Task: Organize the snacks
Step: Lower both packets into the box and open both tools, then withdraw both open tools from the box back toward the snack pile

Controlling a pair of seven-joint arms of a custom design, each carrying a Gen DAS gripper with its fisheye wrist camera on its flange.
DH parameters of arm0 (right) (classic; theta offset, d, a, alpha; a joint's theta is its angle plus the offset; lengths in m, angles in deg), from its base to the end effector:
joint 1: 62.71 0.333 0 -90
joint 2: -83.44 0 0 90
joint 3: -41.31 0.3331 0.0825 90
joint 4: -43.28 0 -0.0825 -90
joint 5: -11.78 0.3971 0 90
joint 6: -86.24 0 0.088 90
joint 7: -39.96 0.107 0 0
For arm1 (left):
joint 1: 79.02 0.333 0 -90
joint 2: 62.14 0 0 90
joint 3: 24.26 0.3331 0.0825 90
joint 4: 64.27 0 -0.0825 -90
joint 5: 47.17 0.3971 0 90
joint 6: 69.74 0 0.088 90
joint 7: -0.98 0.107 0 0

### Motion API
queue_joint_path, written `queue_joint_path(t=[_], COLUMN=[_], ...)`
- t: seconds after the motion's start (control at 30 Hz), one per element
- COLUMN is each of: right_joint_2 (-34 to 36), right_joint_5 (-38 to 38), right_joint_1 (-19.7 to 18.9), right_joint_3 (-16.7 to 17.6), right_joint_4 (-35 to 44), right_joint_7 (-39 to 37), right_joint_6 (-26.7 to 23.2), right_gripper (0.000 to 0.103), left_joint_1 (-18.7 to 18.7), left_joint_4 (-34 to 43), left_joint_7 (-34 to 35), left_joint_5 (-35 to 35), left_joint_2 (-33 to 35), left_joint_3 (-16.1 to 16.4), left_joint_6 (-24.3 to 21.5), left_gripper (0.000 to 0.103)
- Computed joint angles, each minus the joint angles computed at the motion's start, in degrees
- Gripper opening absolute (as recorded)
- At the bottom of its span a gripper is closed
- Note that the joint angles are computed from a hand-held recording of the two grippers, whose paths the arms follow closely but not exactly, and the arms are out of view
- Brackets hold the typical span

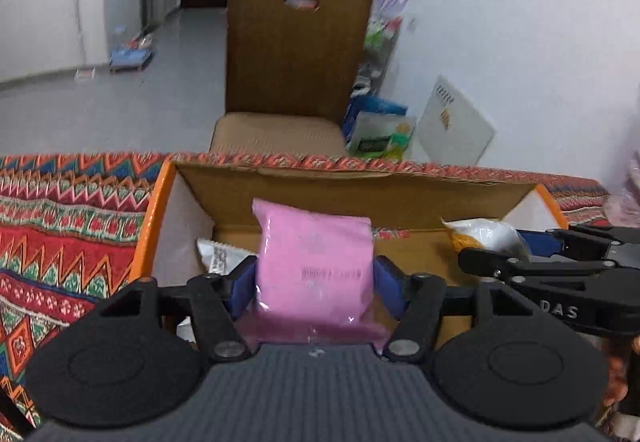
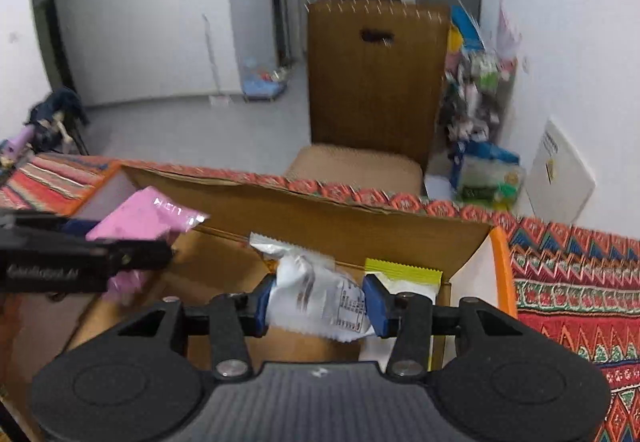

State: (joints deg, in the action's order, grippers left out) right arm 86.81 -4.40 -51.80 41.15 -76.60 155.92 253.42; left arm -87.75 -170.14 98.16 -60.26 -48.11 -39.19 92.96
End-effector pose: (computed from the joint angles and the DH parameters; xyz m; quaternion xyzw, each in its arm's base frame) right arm 0.6015 0.1318 0.4939 -0.6495 0.6592 -0.2379 0.2949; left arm 0.6349 -0.2487 0.4942 -0.5444 0.7494 -0.3506 0.1382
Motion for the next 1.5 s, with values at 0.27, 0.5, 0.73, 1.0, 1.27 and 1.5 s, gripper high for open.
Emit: queue_joint_path(t=[0.27,0.5,0.73,1.0,1.27,1.5], right_joint_2=[0.8,-3.4,-13.2,-30.7,-50.8,-68.9], right_joint_5=[6.3,-3.9,-7.6,-5.3,-0.4,4.4], right_joint_1=[-0.5,0.0,-2.6,-5.0,-3.3,2.8], right_joint_3=[0.2,-0.3,3.4,8.5,13.0,16.0], right_joint_4=[-0.4,-3.3,-9.0,-20.1,-32.2,-42.7], right_joint_7=[-1.9,5.2,7.7,6.6,5.5,7.8], right_joint_6=[0.1,1.8,0.5,-1.8,-5.1,-9.9], right_gripper=[0.076,0.08,0.084,0.091,0.096,0.097], left_joint_1=[0.2,1.1,-2.3,-10.0,-14.2,-13.9], left_joint_4=[-3.2,-8.4,-14.2,-25.6,-40.0,-53.5], left_joint_7=[4.4,9.2,15.9,16.7,11.2,4.3], left_joint_5=[-2.0,-6.1,-15.1,-16.8,-12.2,-6.9], left_joint_2=[-1.3,-7.4,-17.5,-34.7,-54.3,-74.1], left_joint_3=[-1.1,-2.2,0.5,7.1,9.7,7.1], left_joint_6=[4.4,6.7,6.8,4.4,3.6,1.1], left_gripper=[0.08,0.081,0.083,0.093,0.1,0.103])
